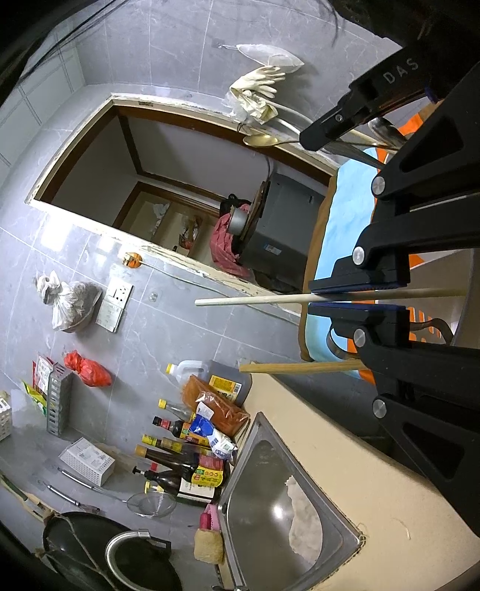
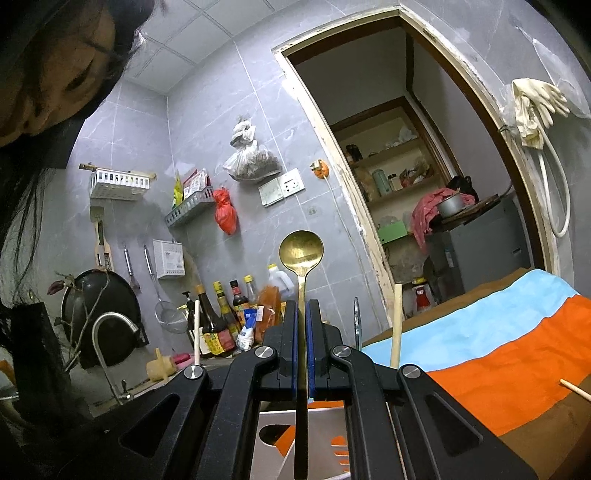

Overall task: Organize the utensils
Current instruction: 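Open the left gripper over the caddy while the right gripper releases the gold spoon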

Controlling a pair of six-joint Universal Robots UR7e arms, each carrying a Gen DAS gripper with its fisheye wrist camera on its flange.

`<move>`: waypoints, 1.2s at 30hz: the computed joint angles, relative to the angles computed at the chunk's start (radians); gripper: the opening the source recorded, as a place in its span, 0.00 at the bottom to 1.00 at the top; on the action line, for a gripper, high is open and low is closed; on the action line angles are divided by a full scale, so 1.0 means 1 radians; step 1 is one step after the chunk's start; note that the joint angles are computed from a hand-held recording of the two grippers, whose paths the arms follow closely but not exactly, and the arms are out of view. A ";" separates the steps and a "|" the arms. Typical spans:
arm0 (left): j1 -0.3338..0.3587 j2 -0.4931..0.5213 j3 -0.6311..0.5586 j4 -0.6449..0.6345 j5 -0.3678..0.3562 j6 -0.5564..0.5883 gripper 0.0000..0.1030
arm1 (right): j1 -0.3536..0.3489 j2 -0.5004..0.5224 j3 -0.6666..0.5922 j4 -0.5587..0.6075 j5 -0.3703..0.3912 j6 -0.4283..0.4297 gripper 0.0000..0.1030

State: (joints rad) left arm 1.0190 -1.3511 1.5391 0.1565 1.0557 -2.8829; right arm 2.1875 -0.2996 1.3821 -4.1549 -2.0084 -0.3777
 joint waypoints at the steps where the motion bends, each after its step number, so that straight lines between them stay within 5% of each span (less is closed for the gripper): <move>1: 0.000 0.000 0.000 -0.001 0.000 0.005 0.05 | -0.001 0.002 -0.004 0.001 -0.001 -0.004 0.04; 25: -0.013 0.001 0.000 0.033 -0.015 0.021 0.05 | 0.006 0.001 0.016 -0.010 -0.029 -0.052 0.04; 29: -0.021 0.001 -0.014 0.067 -0.018 -0.007 0.05 | 0.016 -0.027 0.042 0.002 -0.033 -0.035 0.34; 33: -0.044 0.004 -0.040 0.106 -0.041 -0.022 0.07 | 0.028 -0.069 0.078 0.012 -0.049 -0.029 0.34; 36: -0.068 0.010 -0.062 0.137 -0.058 -0.015 0.18 | 0.034 -0.111 0.114 0.015 -0.064 -0.029 0.34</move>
State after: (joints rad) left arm 0.9513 -1.3412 1.4769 0.2939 0.9980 -2.8983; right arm 2.2212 -0.4102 1.4961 -4.1401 -2.0723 -0.4064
